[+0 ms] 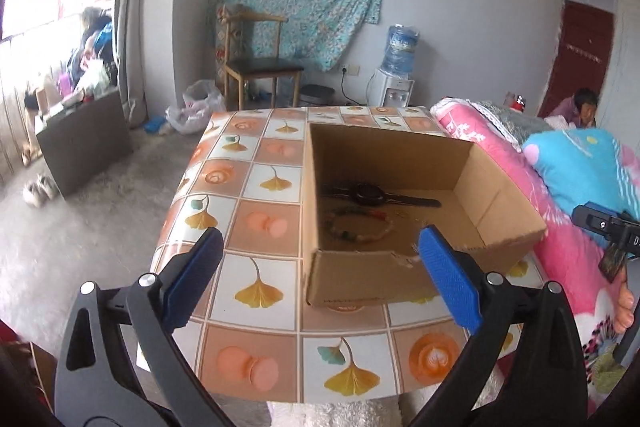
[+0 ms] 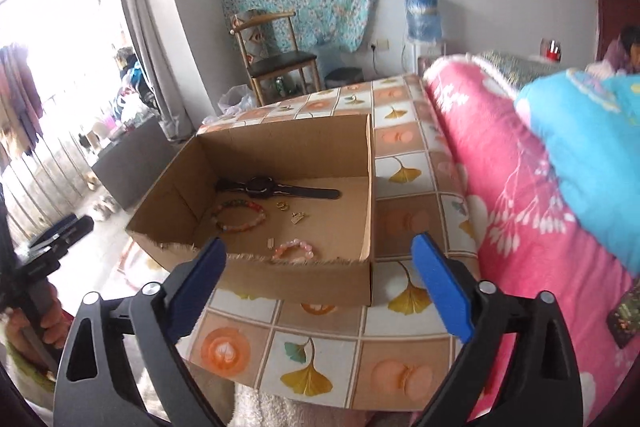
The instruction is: Organize jewelry
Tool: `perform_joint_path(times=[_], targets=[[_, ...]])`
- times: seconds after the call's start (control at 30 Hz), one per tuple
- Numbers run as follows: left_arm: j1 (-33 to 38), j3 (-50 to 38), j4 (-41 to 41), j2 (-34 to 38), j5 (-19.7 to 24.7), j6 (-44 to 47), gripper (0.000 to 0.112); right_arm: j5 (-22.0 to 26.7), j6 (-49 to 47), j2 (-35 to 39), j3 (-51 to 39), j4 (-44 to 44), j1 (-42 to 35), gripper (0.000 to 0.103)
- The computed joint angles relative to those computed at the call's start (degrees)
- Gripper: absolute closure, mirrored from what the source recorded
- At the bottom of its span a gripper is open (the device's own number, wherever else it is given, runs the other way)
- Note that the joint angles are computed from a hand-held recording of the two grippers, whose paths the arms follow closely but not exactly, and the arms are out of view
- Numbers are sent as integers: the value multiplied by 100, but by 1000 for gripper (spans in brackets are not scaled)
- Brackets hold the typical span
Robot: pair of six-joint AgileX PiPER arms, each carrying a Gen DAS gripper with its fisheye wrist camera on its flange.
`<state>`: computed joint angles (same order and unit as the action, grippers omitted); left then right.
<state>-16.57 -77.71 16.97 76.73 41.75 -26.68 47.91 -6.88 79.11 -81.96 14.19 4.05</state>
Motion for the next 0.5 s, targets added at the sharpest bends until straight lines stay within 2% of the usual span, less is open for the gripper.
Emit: perform_joint_path(times=[0.07, 0.13, 0.2, 0.3, 0.43, 0.5], targets=[[-416, 66, 568, -62, 151, -477, 18, -326, 755, -293, 389, -919, 560, 7], [-779, 187, 1051, -111, 224, -927, 18, -431, 1294, -404, 630, -1501, 979, 7], [-1011, 235, 1291, -96, 307, -1146, 18, -418, 1834, -426, 814, -1939, 1302, 7], [-1354, 160, 1789, 27, 710, -1531, 18, -346, 3016, -462, 1027, -3181, 1887, 7], [-1754, -84, 2586, 333, 1500, -2094, 18, -458, 3436, -637, 1249, -3498, 2190, 7], [-1770, -187, 2598, 465, 1695, -1966, 18, -602, 3568, -730, 1358, -3531, 2211, 7]])
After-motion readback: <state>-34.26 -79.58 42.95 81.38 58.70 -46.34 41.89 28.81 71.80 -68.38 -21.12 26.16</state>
